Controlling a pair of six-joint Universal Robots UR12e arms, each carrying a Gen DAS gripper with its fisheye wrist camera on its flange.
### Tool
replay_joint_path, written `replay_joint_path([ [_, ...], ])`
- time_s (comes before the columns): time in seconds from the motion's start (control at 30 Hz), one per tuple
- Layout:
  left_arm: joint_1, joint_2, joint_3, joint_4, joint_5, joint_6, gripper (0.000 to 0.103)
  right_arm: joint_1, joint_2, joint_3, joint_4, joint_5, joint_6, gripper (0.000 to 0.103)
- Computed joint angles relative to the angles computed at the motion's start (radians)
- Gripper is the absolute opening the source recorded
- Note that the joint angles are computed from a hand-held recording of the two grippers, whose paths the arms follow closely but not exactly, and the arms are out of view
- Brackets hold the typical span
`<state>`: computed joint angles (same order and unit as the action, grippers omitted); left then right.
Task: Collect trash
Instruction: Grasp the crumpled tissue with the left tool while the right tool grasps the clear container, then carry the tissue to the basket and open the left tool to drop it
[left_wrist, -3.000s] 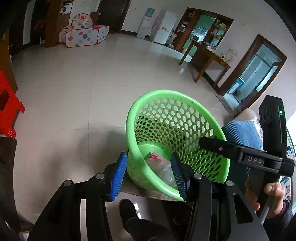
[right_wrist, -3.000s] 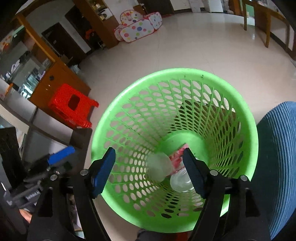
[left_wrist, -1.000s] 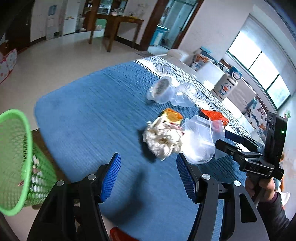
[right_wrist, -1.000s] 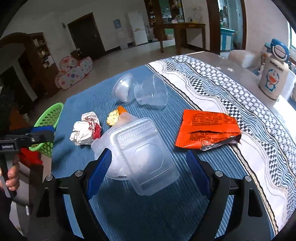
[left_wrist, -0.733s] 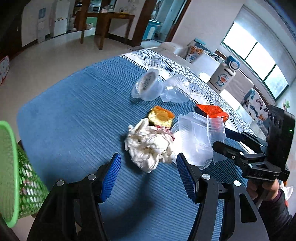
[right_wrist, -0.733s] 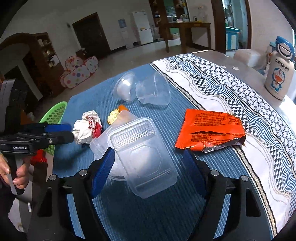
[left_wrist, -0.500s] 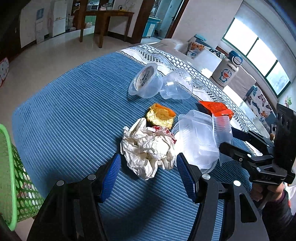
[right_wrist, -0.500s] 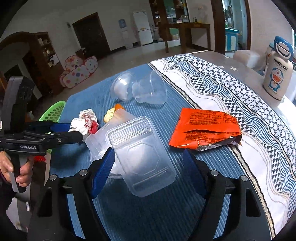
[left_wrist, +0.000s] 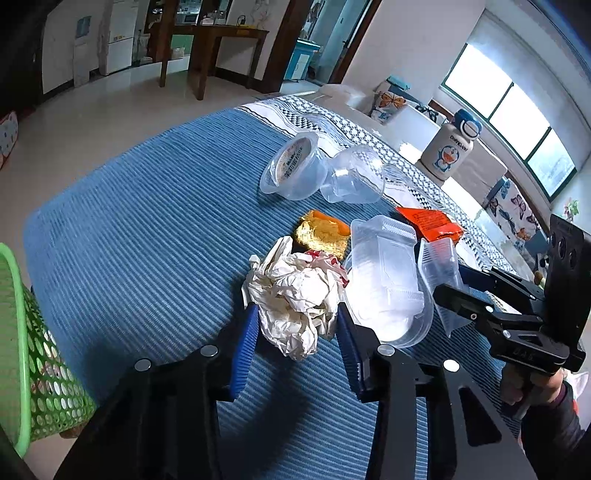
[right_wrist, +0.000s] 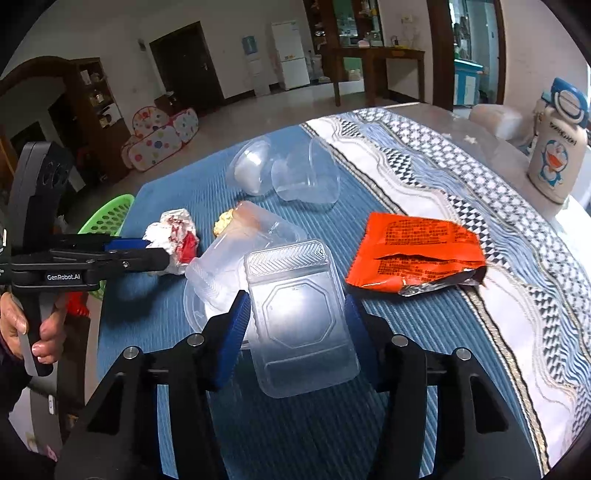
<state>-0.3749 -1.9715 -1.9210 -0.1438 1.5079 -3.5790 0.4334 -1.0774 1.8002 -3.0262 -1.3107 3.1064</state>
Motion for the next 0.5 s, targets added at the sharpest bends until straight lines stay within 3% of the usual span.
replay_joint_path([
  [0.5, 0.022, 0.138, -0.156, 0.133, 0.066, -0.048, 0.040, 0.044, -0.051, 0.033, -0.078, 0.006, 0.034, 0.050],
])
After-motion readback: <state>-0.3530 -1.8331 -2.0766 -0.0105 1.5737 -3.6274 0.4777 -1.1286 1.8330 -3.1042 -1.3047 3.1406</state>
